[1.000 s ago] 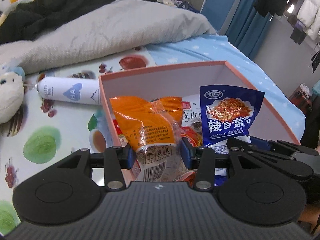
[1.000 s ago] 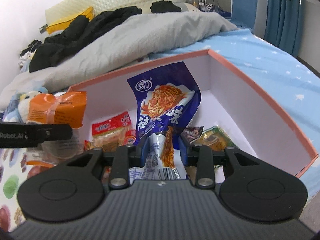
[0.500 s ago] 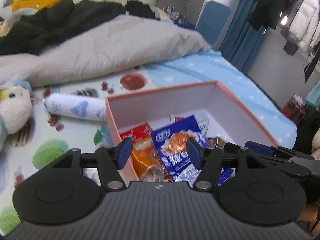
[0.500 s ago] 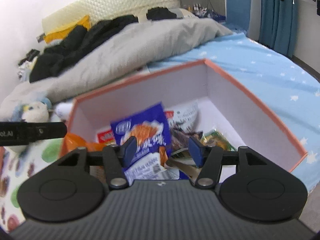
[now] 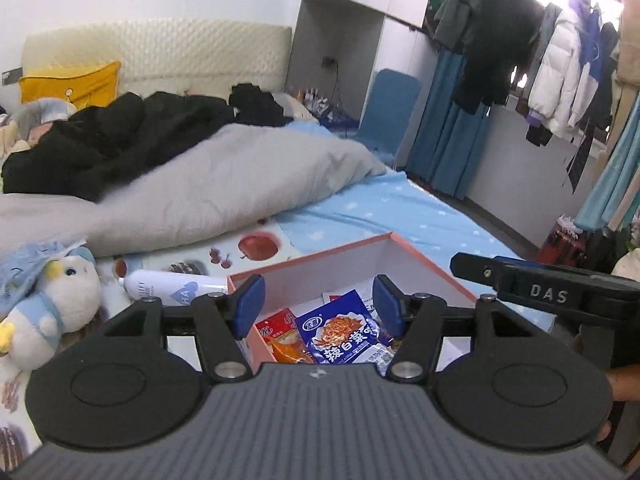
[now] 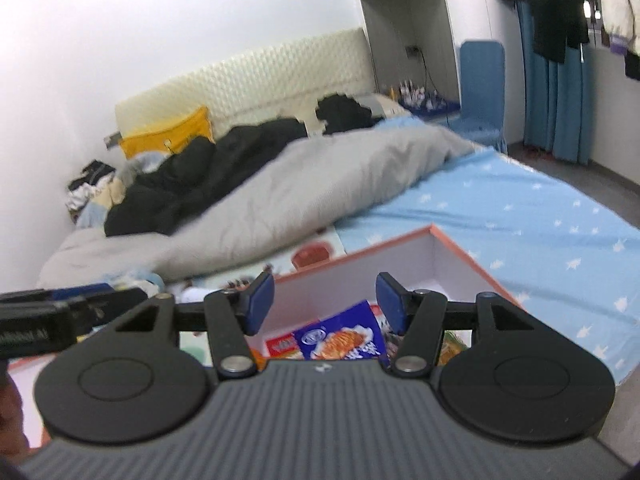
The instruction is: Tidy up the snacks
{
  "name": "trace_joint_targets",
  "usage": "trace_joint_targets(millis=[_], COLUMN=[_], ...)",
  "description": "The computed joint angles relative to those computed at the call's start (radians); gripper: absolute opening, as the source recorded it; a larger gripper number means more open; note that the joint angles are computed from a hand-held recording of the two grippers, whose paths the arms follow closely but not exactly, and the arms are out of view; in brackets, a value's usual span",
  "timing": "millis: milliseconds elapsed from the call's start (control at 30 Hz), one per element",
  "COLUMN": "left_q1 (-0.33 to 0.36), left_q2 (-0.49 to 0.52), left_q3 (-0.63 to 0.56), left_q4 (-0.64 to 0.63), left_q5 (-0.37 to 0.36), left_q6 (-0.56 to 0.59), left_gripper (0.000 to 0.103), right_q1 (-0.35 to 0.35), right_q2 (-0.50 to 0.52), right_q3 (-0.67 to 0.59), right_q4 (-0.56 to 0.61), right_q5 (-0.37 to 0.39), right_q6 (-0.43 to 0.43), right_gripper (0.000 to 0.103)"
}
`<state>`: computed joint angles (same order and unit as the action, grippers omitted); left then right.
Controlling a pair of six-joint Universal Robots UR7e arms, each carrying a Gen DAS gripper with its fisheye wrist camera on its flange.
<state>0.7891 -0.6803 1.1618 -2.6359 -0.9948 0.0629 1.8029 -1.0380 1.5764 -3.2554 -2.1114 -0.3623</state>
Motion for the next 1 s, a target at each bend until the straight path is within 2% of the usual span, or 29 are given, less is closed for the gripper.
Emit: trace_joint_targets(millis=[267, 433, 567, 667, 833, 1000], left_q1=[-0.038, -0.068, -0.088, -0.102, -0.117, -0.13], left_q2=[-0.116, -0.17, -0.212, -0.239, -0.265, -0.283], left_q3=[0.152, 0.229, 0.292, 0.345, 0.407, 0.449], left_q4=[-0.034, -0.055, -0.052, -0.043, -0.025, -0.026], left_q5=[0.022, 0.054, 0.052, 0.053, 0.07, 0.101], left_q6=[-0.064, -0.052, -0.081, -0.11, -0.176, -0.216], left_gripper=[0.066, 0.071, 0.073, 0.081, 0.088, 0.097], right_q1=[0.066, 0.086, 0.102, 0.117, 0.119, 0.121], right_q2=[-0.046, -0.086, -0.119, -0.14, -0.167, -0.169], right_q3=[0.084, 0.153, 0.211, 0.262, 0.335, 0.373], right_q4=[-0.051, -0.065, -0.092, -0.116, -0.126, -0.185], right_q5=[-0.056, -0.088, -0.138, -0.169, -0.194, -0.22], right_q6=[-0.033, -0.032, -0.024, -0.034, -0.023, -0.057], right_gripper=[0.059, 0.059, 0.059, 0.059, 0.059, 0.059])
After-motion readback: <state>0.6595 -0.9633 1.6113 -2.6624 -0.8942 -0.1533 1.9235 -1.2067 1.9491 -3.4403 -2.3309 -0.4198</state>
